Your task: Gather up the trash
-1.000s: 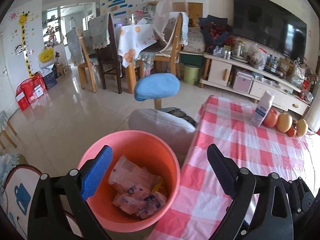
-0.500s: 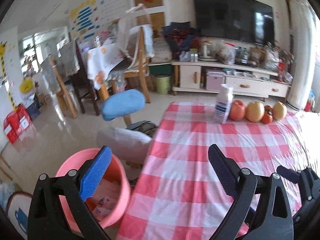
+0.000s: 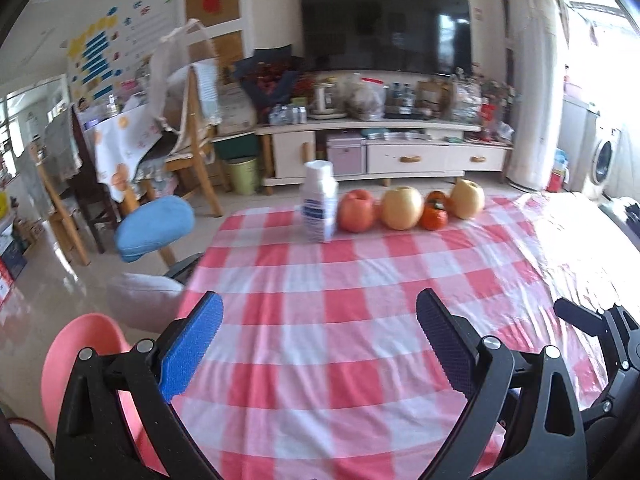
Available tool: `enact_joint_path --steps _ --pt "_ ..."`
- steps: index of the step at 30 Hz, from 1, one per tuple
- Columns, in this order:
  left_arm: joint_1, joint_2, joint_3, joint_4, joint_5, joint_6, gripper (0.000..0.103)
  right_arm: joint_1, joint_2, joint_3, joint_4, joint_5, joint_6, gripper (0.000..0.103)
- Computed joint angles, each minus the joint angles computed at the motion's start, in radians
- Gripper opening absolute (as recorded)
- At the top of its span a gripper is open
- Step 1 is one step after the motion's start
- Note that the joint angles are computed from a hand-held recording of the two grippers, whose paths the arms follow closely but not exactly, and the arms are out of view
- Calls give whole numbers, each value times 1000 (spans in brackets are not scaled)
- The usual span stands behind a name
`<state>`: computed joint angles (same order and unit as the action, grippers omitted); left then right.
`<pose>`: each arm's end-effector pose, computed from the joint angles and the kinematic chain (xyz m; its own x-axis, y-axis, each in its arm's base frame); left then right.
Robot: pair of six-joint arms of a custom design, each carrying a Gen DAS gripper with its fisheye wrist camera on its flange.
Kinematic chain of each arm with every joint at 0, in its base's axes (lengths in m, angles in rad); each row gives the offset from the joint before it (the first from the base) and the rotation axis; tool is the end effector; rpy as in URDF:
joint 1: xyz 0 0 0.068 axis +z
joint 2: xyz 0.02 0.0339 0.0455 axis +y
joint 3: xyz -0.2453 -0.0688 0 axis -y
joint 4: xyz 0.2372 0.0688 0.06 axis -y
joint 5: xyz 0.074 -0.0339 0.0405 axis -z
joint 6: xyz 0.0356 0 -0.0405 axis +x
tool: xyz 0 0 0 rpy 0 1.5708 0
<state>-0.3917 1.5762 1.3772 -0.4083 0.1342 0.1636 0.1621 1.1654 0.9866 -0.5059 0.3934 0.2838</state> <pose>0.3267 -0.1401 0.3084 -0.4422 0.3573 -0.8227 0.5594 0.8269 0.0584 0.2491 0.0269 0.2882 -0.5589 0.1707 -0.8115 0.3130 0.9496 -0.0158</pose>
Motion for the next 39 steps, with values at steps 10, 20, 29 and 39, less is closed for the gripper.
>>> enact_joint_path --steps 10,20,29,39 --pt "-136 -30 -41 42 -44 -100 96 -163 -197 -119 -1 -69 -43 99" --pt "-254 -23 -51 72 -81 -103 97 -327 -302 -179 -1 -173 -88 99" --pt "-323 -2 -47 71 -125 -111 97 -436 -349 -219 12 -238 -131 99" --pt "-330 21 -36 74 -132 -142 97 -499 -347 -238 30 -277 -159 99"
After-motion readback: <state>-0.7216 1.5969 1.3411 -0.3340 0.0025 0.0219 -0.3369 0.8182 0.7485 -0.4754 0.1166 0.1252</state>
